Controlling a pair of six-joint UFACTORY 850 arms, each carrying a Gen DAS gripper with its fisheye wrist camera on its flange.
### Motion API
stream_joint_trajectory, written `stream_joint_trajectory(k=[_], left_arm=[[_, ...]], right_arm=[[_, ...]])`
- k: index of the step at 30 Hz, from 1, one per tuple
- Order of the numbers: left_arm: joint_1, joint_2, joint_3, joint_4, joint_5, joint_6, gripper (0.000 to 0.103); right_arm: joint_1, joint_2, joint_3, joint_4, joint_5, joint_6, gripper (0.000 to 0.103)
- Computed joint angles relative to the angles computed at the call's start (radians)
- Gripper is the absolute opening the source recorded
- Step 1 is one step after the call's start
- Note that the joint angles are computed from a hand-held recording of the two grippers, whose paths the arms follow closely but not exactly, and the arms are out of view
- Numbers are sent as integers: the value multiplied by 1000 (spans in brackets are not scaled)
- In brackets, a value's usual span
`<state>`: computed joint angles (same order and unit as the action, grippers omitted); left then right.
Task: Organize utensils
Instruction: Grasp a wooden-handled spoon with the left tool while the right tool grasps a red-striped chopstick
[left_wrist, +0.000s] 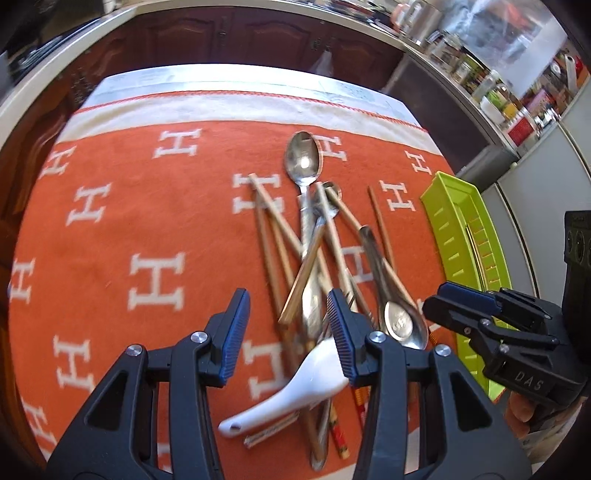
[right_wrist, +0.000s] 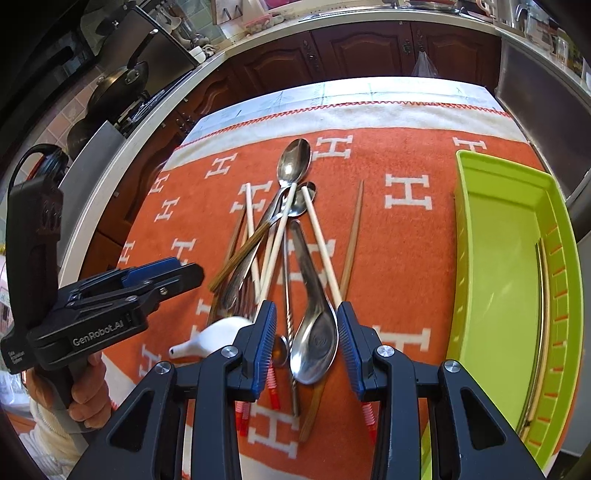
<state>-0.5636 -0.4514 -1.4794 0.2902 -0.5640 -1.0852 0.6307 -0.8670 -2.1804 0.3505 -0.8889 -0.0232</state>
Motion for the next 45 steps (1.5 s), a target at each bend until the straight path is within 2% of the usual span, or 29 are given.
stream_joint_trajectory(k=[3, 8, 18, 25, 28, 33, 40, 45], left_arm=[[10, -47, -54, -34, -8, 79, 39], [23, -121, -137, -105, -46, 192, 18], [28, -187, -201, -121, -71, 203, 10], [27, -123, -122, -128, -14, 174, 6], [11, -88, -90, -47, -7, 93, 6], [7, -35, -27, -35, 31, 36, 6], [-10, 12, 41, 5, 53, -27, 6], [-15, 20, 67, -41, 62, 30, 6]], right_arm=[[-3, -23, -29, -2, -9, 8, 35], [-8, -76, -99, 7, -43, 9, 35], [-2, -106, -129, 38, -51, -12, 35], [-1, -126, -156, 14, -55, 14, 35], [2, -148, -187, -16, -63, 31, 35], [12, -222, -298, -66, -109, 44, 22], [13, -273, -380, -98, -169, 64, 20], [9, -197, -261, -91, -120, 49, 20]])
